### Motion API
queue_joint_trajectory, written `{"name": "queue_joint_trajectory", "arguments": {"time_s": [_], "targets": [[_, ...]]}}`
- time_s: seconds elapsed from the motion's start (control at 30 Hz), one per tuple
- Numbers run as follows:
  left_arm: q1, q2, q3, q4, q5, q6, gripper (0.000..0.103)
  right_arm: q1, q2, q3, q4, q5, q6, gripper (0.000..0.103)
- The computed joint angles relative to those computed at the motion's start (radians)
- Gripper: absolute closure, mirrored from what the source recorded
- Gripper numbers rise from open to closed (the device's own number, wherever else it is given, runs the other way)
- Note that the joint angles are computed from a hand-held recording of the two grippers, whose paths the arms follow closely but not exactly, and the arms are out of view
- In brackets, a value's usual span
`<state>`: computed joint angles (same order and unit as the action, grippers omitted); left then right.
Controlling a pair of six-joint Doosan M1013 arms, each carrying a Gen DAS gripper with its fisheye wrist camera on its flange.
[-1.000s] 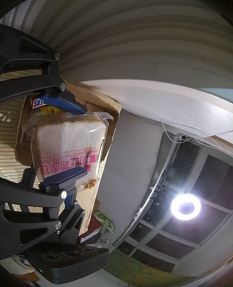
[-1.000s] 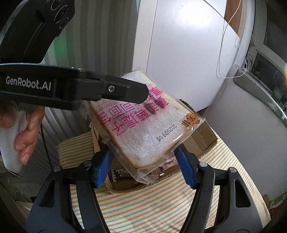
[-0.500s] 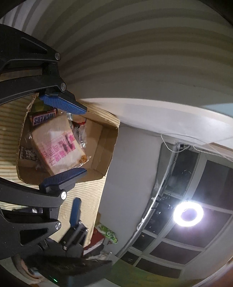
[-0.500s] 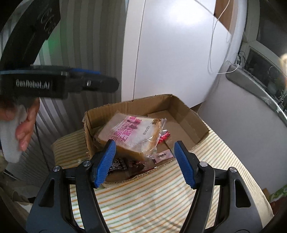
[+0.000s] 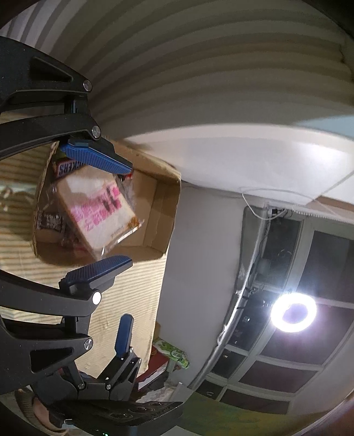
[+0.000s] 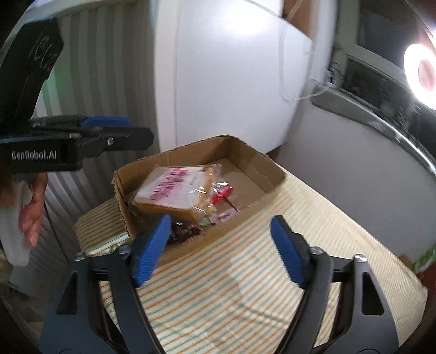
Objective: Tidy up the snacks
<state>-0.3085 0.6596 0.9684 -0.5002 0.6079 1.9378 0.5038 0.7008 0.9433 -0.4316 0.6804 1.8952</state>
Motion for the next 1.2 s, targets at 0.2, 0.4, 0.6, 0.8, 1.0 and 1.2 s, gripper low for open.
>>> {"name": "queue_joint_trajectory", "arguments": {"time_s": [0.2,0.4,0.6,0.8,1.0,1.2], "targets": [[-0.03,-0.013,0.023,-0.03,-0.006,0.07,0.04,0.013,-0.071,0.123,-0.26,0.005,0.363,0.004],[-0.068,-0.042,0.069,-0.027,-0.027,0.126,0.039,0.025,-0.14,0.229,-0.488,0.101,0.776,0.0],[-0.101,-0.081,0.113,0.008,-0.054,0.136,0.039,0.049,-0.188,0.278,-0.599,0.294,0.987,0.0],[-0.126,-0.136,0.166,-0.084,-0.117,0.241,0.039,0.073,-0.254,0.345,-0.704,0.319,1.079,0.0],[-0.135,-0.192,0.223,-0.18,-0.218,0.321,0.039,0.106,-0.281,0.352,-0.771,0.362,1.089,0.0],[-0.135,-0.228,0.272,-0.219,-0.274,0.366,0.031,0.13,-0.294,0.354,-0.823,0.392,1.121,0.0]]}}
